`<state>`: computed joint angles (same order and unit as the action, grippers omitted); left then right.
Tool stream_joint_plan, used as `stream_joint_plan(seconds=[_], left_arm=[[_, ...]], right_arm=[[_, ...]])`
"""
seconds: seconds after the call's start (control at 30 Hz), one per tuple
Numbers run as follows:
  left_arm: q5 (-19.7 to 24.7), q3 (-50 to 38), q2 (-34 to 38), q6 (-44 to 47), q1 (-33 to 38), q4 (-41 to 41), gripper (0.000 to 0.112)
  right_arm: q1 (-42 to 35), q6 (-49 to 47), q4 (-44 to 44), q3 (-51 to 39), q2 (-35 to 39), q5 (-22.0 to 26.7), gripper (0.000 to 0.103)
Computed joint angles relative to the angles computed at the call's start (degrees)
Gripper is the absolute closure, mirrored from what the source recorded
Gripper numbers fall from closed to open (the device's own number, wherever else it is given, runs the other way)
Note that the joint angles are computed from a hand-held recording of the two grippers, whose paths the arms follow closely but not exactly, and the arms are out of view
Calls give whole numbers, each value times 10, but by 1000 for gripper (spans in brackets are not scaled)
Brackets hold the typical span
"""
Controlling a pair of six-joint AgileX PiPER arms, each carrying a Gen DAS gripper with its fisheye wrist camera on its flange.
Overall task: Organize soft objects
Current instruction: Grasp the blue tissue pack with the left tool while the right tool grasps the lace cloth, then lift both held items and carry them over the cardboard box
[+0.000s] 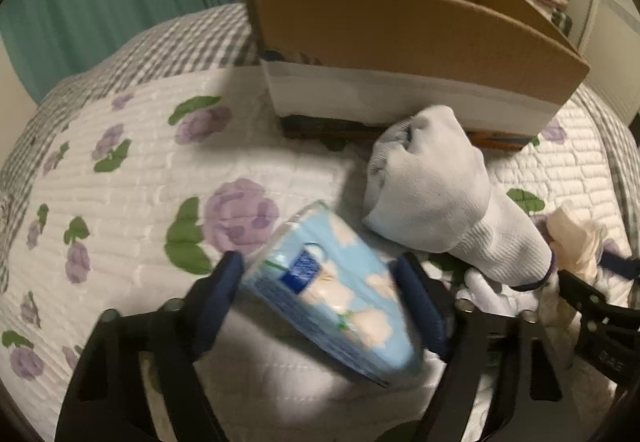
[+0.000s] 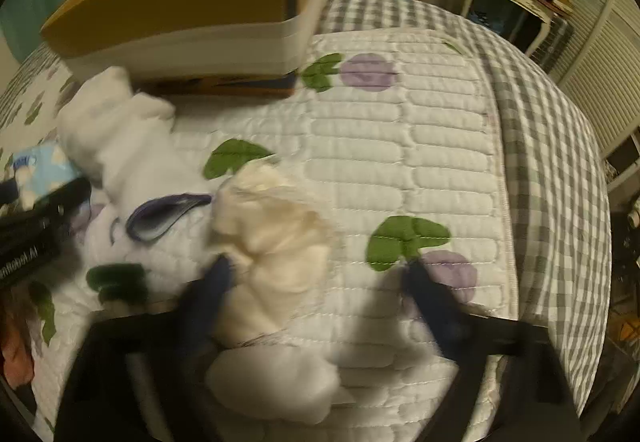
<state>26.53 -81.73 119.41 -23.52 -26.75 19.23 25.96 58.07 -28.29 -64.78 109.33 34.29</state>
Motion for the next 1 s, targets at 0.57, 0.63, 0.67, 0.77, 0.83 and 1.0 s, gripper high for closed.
stream_joint_plan(seconds=[0.57, 0.63, 0.67, 0.77, 0.83, 1.0], left_arm=[[-25, 64, -98, 241, 59, -214, 91], [-29, 74, -113, 262, 62, -231, 91], [-31, 79, -121, 270, 64, -237, 91], [-34, 97, -151, 307, 71, -271, 92], [-31, 105, -168, 330, 78, -294, 92], [-25, 126, -216, 384, 92, -345, 92]], right_arm=[[85, 78, -48, 1, -68, 66, 94], [95, 100, -58, 15, -90, 73, 94], [103, 113, -65, 21, -100, 77, 94], [124, 147, -79, 20, -118, 95, 94], [139, 171, -92, 24, -128, 105, 94], [175, 215, -116, 28, -166, 141, 94]])
